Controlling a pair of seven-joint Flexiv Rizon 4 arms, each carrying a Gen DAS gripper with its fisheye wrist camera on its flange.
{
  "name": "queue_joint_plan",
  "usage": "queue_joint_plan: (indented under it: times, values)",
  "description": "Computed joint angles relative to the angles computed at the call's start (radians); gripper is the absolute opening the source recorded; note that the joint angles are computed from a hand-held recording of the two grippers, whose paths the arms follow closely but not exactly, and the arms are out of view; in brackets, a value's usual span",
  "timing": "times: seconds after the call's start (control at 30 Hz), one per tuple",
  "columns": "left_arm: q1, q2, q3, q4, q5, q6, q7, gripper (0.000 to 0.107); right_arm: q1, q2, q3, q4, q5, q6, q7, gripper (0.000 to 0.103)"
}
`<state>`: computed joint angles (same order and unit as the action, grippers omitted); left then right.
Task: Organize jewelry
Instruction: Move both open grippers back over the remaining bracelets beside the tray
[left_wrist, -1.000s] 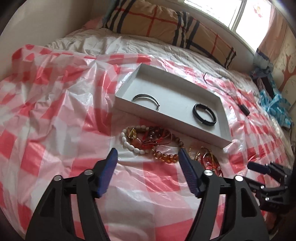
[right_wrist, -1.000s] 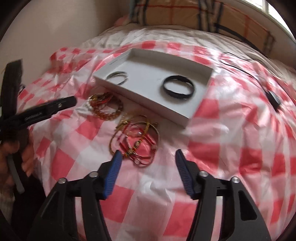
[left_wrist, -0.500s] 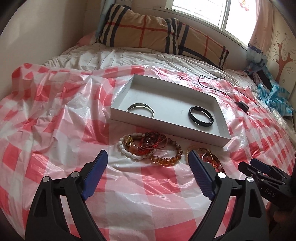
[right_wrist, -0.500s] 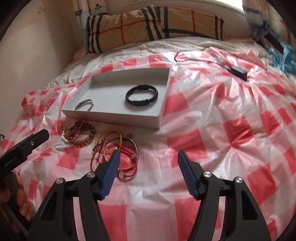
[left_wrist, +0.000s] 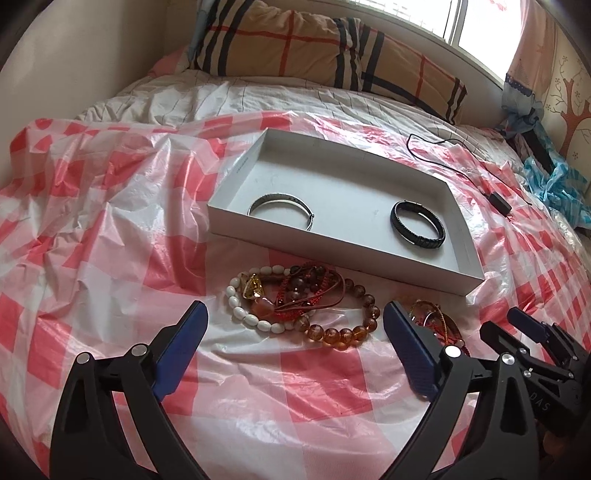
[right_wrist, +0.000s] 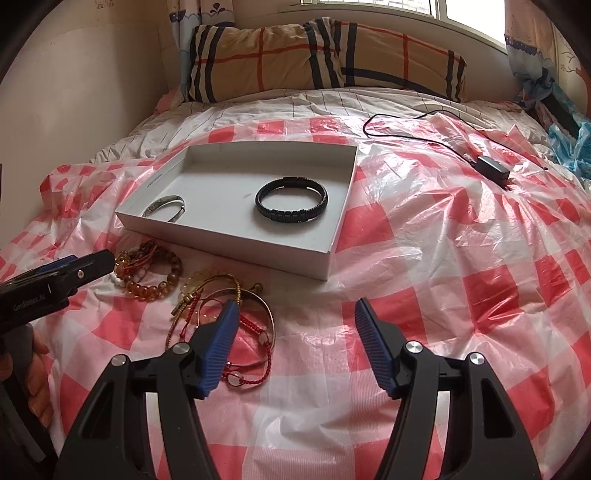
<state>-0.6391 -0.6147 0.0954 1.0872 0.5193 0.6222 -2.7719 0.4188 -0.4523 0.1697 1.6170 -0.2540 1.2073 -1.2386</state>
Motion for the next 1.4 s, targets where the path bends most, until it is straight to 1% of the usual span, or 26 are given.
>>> queue_joint_plan:
  times: [0.07,0.2,0.4,0.8,0.97,1.03,1.1,1.2,1.27,1.4]
  values:
    - [0.009,-0.004,-0.008,0.003,-0.014,0.012,0.007,0.092,-0.010,-0.007,0.014,-0.013,0.019,-0.021,-0.012,0.064]
    - [0.000,-0.014,-0.005,-0.014,-0.012,-0.003,0.022,0.092,-0.006,-0.009,0.015,-0.016,0.024,-0.029,-0.023,0.064]
    - [-0.006,-0.012,0.000,-0.014,-0.009,-0.015,0.028,0.093,0.006,-0.008,0.002,-0.011,0.009,-0.028,-0.023,0.063]
    - [-0.002,-0.002,-0.004,0.001,-0.005,0.000,0.022,0.095,0.014,-0.011,-0.006,-0.009,-0.015,-0.036,-0.017,0.063]
    - [-0.008,0.014,-0.001,0.020,-0.003,-0.048,0.042,0.095,0.009,-0.008,-0.007,-0.010,-0.011,-0.043,-0.010,0.064]
    - [-0.007,0.038,0.003,0.054,0.006,-0.049,0.017,0.095,0.005,-0.003,-0.008,-0.009,-0.006,-0.051,-0.005,0.062]
    - [0.003,0.064,0.004,0.098,0.010,-0.028,-0.024,0.095,-0.010,-0.003,0.005,-0.017,0.014,-0.070,-0.013,0.052]
    - [0.020,0.082,-0.007,0.130,0.012,-0.013,-0.047,0.095,-0.033,-0.005,0.035,-0.032,0.063,-0.087,-0.049,0.045]
    - [0.026,0.085,-0.013,0.136,0.015,-0.020,-0.050,0.095,-0.048,-0.008,0.060,-0.042,0.097,-0.088,-0.095,0.043]
    - [0.039,0.086,-0.025,0.144,0.011,-0.014,-0.052,0.095,-0.068,-0.023,0.106,-0.072,0.172,-0.080,-0.195,0.043]
